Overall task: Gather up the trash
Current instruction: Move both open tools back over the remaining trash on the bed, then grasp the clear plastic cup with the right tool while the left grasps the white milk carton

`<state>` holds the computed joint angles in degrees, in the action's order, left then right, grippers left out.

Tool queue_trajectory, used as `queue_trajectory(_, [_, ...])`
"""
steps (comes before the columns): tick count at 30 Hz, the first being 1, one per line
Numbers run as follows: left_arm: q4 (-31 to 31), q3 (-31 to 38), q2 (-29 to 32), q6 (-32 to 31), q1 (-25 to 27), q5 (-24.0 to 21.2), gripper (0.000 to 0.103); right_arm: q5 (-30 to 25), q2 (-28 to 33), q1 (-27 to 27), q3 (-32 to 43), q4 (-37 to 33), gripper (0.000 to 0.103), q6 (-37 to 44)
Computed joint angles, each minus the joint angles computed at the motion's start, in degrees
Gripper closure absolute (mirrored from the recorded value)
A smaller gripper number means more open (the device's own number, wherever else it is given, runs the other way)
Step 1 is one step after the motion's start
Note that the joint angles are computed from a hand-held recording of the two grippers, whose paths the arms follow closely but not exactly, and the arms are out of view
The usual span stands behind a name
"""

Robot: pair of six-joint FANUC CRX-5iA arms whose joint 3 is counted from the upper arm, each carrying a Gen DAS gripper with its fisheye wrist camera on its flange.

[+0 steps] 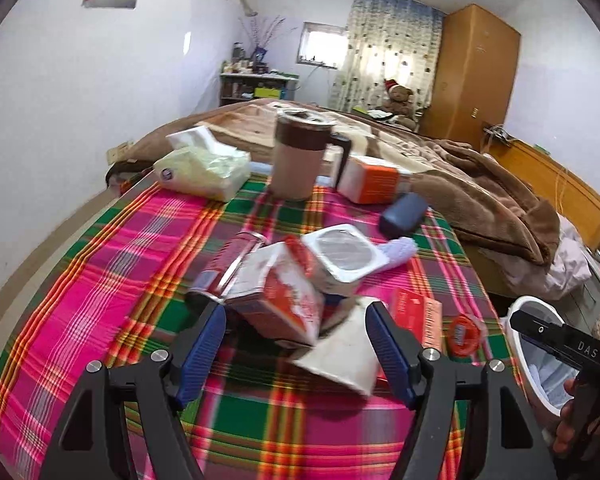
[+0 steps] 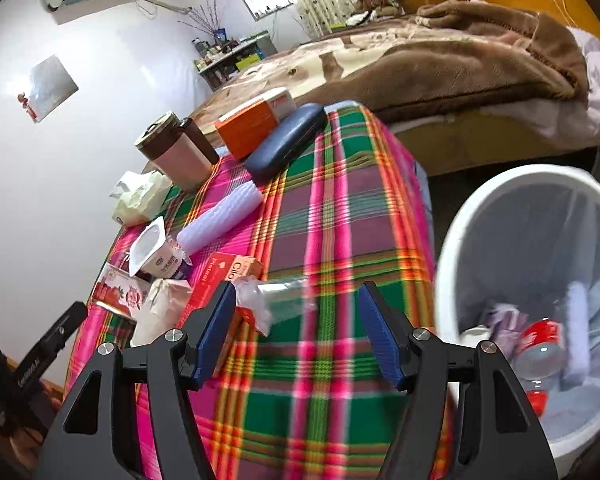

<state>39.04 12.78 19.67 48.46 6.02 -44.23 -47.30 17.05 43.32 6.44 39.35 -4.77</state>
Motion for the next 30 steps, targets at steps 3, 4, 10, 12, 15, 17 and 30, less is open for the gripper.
queue_trajectory(3, [-0.9,1.5,1.3,1.1,0.6,-1.1,0.031,-0.8,2.4,-0.4,3.1,-2.0,0.038,0.6])
queue_trajectory(4, [-0.7,1.6,1.5,1.0,0.7,-1.4,0.031,-1.2,3.0,-0.5,4.1,-2.8,0.038,0.9])
queue_trajectory(10, [-2.0,4.4,3.7,2.9,0.8,-2.5,0.031,-2.4,6.1,-1.1,8.4,-5.7,0.038,3.8])
queue_trajectory(12, [-2.9,5.7,4.5,4.0,0.6,-2.7,0.031,-2.6,6.7,-1.2,9.1,-6.0,0.038,4.6])
queue_trajectory(15, [-4.3,7.5,5.7,5.6,0.2,-2.9,0.031,-3.4,7.8,-1.2,10.6,-6.6,0.038,6.4])
queue_trajectory(17, [-5.0,8.6,6.5,6.5,-0.1,-3.5,0.031,-3.6,8.2,-1.2,11.1,-6.6,0.038,7.2])
queue_trajectory(30, [-5.2,10.5,8.3,6.8,-1.3,-4.6,0.038,-5.1,10.0,-0.7,13.6,-7.9,0.038,14.9])
